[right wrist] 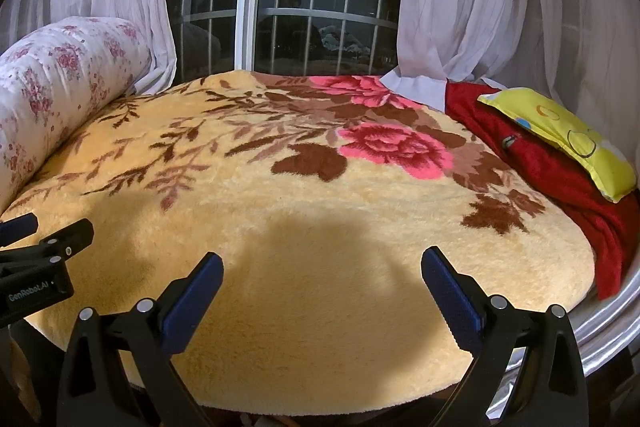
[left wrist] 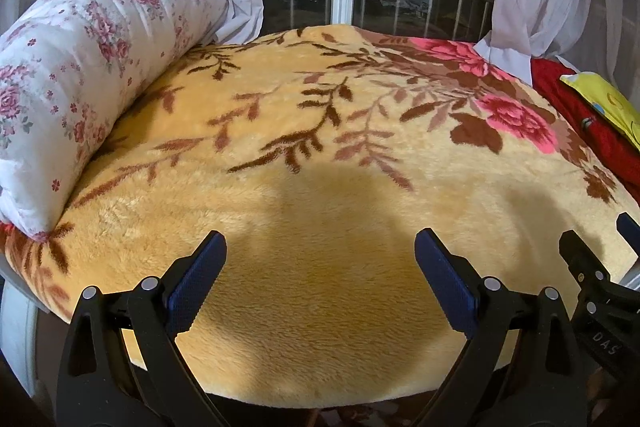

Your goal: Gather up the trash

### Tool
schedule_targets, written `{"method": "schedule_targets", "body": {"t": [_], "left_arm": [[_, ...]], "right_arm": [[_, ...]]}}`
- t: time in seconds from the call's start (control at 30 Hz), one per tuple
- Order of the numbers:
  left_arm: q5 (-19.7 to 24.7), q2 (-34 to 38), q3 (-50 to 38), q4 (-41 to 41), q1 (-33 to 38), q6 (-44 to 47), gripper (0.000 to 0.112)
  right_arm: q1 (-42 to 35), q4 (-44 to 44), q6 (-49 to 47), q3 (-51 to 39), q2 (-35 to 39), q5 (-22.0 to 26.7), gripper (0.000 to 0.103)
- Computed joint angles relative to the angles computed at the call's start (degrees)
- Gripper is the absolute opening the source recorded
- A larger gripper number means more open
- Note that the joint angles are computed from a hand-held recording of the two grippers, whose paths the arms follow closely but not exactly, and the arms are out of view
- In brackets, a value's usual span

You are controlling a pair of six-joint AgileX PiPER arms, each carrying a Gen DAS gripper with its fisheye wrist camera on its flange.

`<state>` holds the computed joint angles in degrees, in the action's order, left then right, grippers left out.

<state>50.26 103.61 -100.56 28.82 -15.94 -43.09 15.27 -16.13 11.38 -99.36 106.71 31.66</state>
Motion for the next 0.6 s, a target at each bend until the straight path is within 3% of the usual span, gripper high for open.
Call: {"method": "schedule_targets", "body": {"t": [0.6], "left_arm": [[0.08,0.23,-0.18,-1.17,0.28,0.83,0.093]], "right_arm": [[-0.52,1.25,-1.1,0.25,-0.02,0.23,0.098]]}}
